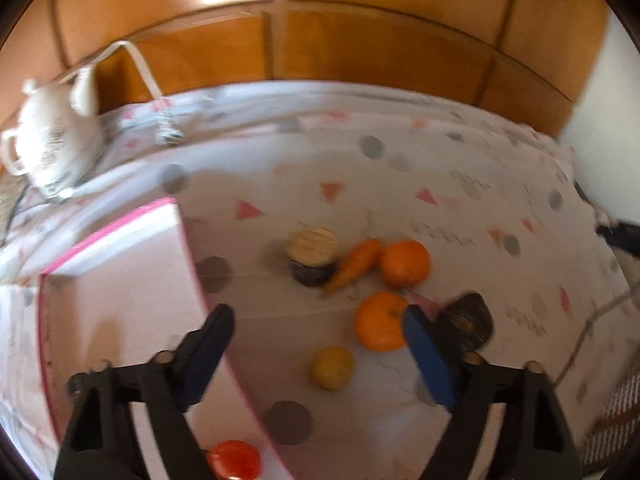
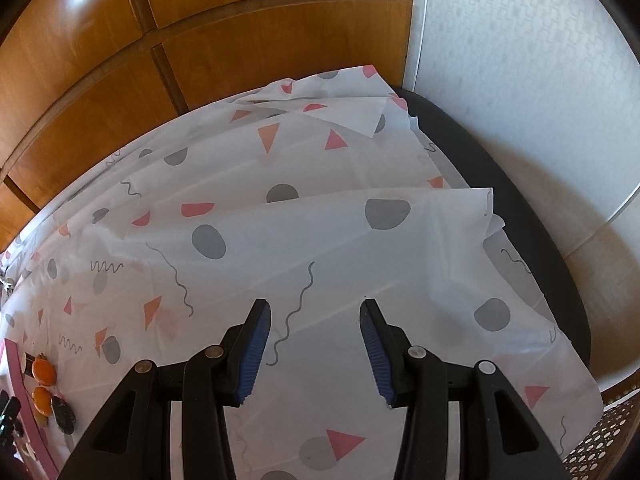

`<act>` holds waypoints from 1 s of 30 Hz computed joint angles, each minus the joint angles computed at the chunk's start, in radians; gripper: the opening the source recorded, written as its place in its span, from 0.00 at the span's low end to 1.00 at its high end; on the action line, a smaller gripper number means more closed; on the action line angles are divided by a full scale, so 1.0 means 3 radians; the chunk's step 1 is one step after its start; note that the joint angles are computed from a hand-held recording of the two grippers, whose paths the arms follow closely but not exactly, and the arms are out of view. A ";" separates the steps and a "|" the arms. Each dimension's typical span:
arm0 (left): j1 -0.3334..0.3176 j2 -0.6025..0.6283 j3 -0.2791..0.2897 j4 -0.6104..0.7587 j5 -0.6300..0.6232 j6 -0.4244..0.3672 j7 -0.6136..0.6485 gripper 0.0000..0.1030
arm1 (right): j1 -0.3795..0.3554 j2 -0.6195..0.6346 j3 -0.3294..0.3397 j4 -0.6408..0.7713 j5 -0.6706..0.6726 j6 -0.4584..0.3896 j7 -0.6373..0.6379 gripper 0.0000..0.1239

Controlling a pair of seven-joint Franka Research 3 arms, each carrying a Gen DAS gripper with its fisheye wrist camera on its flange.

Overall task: Organize fruits
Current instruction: 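Reach the left gripper to the orange mandarin and close on it, then carry the mandarin with the left gripper into the tray and release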

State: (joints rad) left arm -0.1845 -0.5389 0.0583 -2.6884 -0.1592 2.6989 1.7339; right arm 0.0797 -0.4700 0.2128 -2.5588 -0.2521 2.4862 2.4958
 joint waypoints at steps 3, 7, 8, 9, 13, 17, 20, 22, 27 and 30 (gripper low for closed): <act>-0.0149 0.0042 0.0059 0.0018 -0.0094 -0.0077 0.0189 0.66 | 0.0005 0.0012 -0.0004 -0.0003 0.0006 0.0004 -0.0002 0.38; -0.0186 0.0182 -0.0029 0.0072 -0.0139 -0.0110 0.0266 0.52 | -0.0019 -0.0003 -0.0002 -0.0019 -0.0011 -0.0003 0.0041 0.38; -0.0167 0.0222 -0.0075 0.0085 -0.0111 -0.0103 0.0257 0.49 | -0.0023 -0.0006 -0.0005 -0.0024 -0.0012 -0.0003 0.0048 0.38; -0.0164 0.0266 -0.0106 0.0100 -0.0095 -0.0099 0.0261 0.43 | -0.0027 -0.0011 -0.0005 -0.0028 -0.0011 -0.0010 0.0059 0.38; -0.0135 0.0335 -0.0225 0.0072 -0.0009 0.0071 0.0247 0.38 | -0.0029 0.0001 -0.0009 -0.0028 -0.0012 -0.0036 0.0070 0.38; -0.0190 0.0306 -0.0163 0.0032 -0.0066 0.0134 0.0204 0.38 | -0.0038 0.0008 0.0001 -0.0028 -0.0042 -0.0050 0.0104 0.38; -0.0181 0.0260 -0.0149 -0.0009 -0.0098 0.0177 0.0140 0.37 | -0.0063 -0.0013 0.0014 -0.0047 -0.0077 -0.0058 0.0184 0.38; -0.0191 0.0197 -0.0114 -0.0041 -0.0120 0.0196 0.0122 0.37 | -0.0075 -0.0031 0.0016 -0.0065 -0.0086 -0.0063 0.0238 0.38; -0.0183 0.0025 -0.0069 -0.0132 -0.0119 0.0260 0.0005 0.37 | -0.0075 -0.0025 0.0011 -0.0070 -0.0102 -0.0078 0.0280 0.38; -0.0159 -0.0095 -0.0045 -0.0188 -0.0093 0.0262 -0.0090 0.37 | -0.0076 -0.0028 0.0013 -0.0075 -0.0118 -0.0084 0.0304 0.38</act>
